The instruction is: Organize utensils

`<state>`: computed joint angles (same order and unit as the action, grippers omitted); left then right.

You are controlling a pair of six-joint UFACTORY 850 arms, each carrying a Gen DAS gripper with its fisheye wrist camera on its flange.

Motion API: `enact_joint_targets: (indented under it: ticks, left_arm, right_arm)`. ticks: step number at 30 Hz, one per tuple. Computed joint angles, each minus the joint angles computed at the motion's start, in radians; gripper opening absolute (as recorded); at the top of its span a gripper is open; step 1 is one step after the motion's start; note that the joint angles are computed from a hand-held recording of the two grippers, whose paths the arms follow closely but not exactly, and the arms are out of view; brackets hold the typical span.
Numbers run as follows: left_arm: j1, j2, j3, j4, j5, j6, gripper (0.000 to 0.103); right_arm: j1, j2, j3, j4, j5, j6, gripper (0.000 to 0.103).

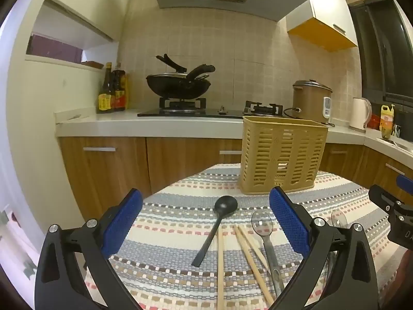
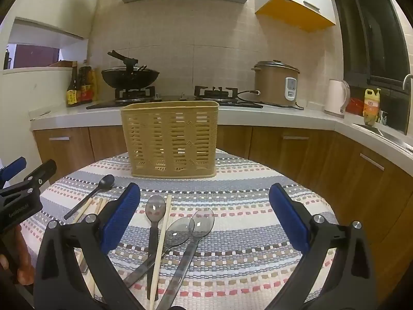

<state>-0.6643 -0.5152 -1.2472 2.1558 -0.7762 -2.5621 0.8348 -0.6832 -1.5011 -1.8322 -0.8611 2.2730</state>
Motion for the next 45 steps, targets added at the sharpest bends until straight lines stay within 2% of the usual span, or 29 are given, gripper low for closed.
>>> enact_joint_targets:
  ticks: [45]
  left_arm:
    - [0.008, -0.014, -0.004, 0.004, 0.019, -0.011, 0.095]
  right_arm:
    - [-0.013, 0.01, 0.013, 0.003, 0.039, 0.029, 0.095]
